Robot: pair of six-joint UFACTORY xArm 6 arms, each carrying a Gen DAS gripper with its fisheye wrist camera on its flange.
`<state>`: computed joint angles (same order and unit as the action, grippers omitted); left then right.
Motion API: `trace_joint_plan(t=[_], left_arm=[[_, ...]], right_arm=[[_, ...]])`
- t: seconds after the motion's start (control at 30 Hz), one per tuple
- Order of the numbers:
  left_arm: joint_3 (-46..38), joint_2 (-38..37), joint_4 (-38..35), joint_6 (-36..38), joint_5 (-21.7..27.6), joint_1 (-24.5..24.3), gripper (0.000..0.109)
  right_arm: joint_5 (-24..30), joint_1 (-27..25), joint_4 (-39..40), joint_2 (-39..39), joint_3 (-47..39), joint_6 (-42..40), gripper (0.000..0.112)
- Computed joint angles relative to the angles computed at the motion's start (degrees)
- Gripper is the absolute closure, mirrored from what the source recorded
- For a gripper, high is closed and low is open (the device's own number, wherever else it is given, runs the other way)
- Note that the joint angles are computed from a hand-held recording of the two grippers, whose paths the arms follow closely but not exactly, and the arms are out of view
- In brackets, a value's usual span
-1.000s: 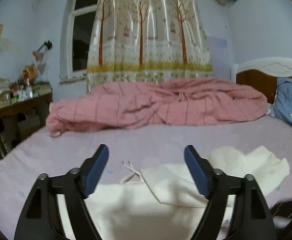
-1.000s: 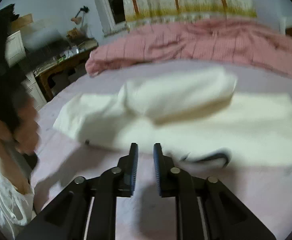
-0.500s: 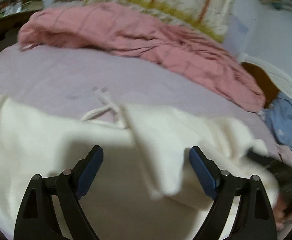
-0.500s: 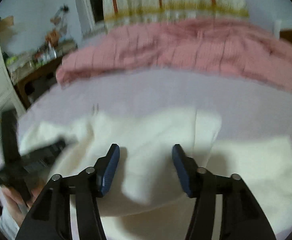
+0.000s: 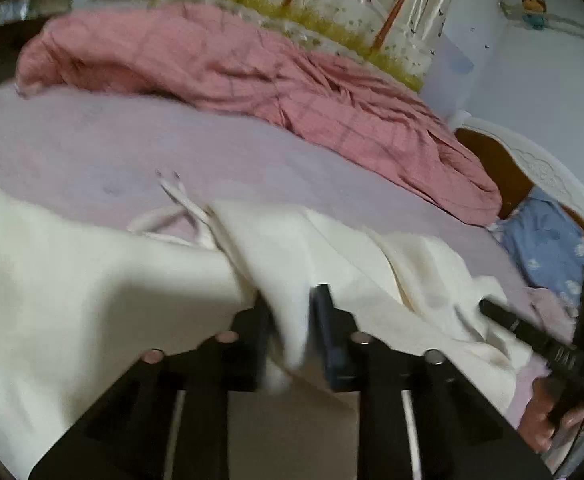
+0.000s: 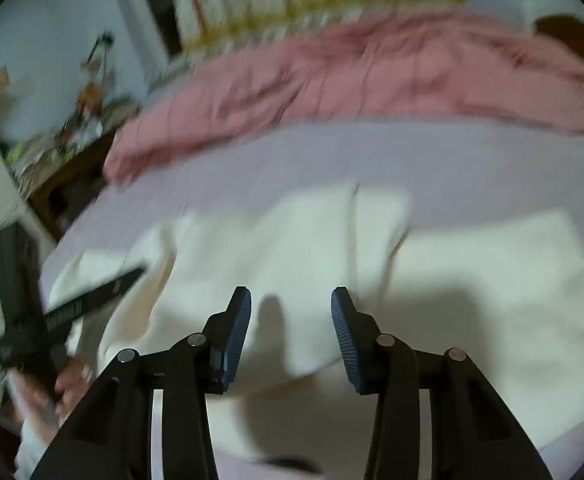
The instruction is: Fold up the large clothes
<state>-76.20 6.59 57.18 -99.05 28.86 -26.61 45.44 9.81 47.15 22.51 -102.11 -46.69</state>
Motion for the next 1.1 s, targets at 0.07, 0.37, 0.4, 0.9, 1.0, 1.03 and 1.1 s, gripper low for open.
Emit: trace_joint_plan(t=[0.07,0.37,0.4,0.9,1.0,1.03,1.1], left_arm=[[-0.2,-0.7,3.5,-2.3,1.9,-1.0,0.096],[-0.8,-1.1,4.2,1.7,11.9,-5.5,0.099],[-0.6,-1.0,2.5,2.6,12.2,-5.4,0.099],[0.4,-3.6,16.4,-1.6,15.4,-10.3,0.064],[-0.5,-3.1,23.8,-3.1,14.5,-11.9,0.059],[-1.0,-2.7,24.9,-2.9,13.9,-11.9,0.059],[-1.9,-1.9,25.0,-2.0,11.6,-11.5,0.059]], right_arm=[[-8.6,0.9,-1.9,0.0,1.5,1.2,0.023],[12.0,-4.7,7.1,13.9,-17.2,12.9,0.103],[10.4,-4.9,9.5,12.4,-14.6,11.6,0.103],[-11.8,-0.9,7.8,-6.4,10.8,-2.0,0.094],[-11.2,-1.2,20.0,-9.9,13.7,-16.7,0.081],[-8.9,-1.7,21.8,-10.4,13.9,-18.7,0.077],[-0.3,-3.2,23.6,-10.8,13.7,-22.9,0.076]])
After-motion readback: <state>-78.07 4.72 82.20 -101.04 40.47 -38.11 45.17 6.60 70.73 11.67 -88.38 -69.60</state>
